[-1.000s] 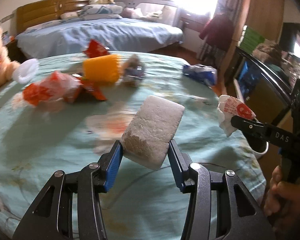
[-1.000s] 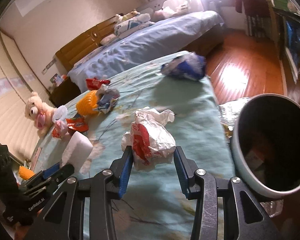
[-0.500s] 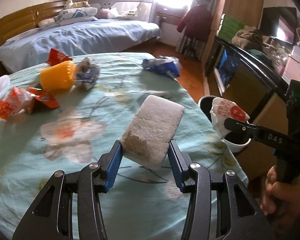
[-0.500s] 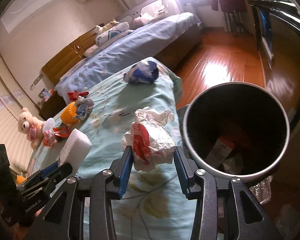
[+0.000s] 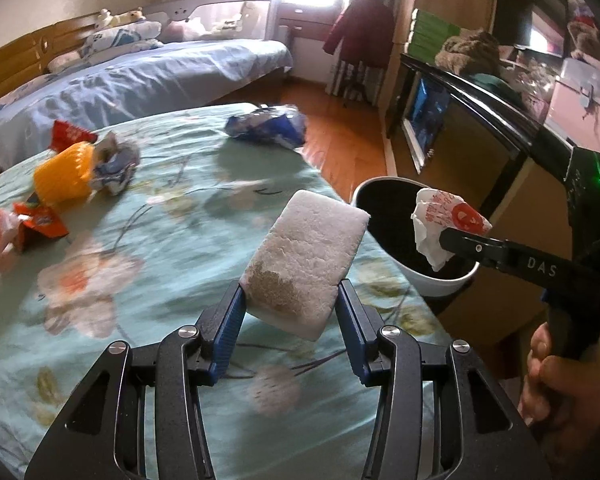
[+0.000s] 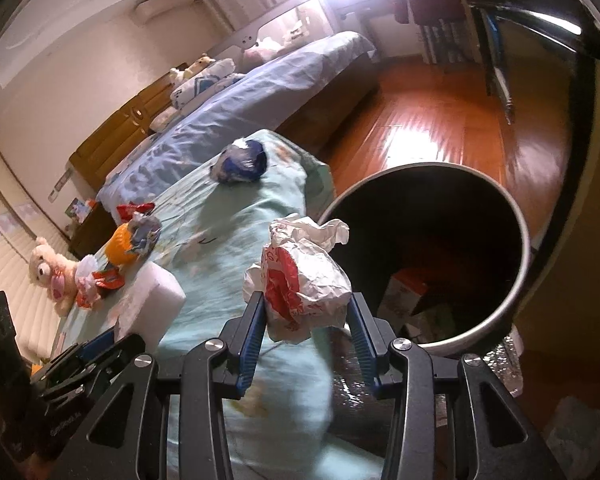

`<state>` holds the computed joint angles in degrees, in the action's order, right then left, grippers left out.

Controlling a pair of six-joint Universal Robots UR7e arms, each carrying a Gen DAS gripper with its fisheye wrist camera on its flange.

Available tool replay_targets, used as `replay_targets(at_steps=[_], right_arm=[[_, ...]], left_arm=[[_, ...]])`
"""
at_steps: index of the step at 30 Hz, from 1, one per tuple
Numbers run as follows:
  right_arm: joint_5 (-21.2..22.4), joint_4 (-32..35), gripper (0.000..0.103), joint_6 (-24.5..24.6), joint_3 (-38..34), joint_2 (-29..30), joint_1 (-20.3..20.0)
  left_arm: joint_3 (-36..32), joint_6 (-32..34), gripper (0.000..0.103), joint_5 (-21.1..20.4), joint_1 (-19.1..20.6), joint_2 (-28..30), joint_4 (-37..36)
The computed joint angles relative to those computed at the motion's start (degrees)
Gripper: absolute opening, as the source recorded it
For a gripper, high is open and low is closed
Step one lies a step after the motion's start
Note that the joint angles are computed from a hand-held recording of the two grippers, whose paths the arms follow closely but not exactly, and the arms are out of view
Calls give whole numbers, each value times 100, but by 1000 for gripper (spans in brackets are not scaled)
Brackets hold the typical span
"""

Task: Collect trash
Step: 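Carry the foam block and tissue bundle over the bin with both tools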

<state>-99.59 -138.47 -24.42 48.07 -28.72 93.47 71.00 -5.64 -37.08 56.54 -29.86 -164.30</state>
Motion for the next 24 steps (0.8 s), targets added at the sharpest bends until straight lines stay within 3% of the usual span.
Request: replay_targets(at_steps=[24], right_arm=[[-298,235,45,145,-900,208,-271]], left_arm=[[-2468,621,46,-358,16,1367,1313]])
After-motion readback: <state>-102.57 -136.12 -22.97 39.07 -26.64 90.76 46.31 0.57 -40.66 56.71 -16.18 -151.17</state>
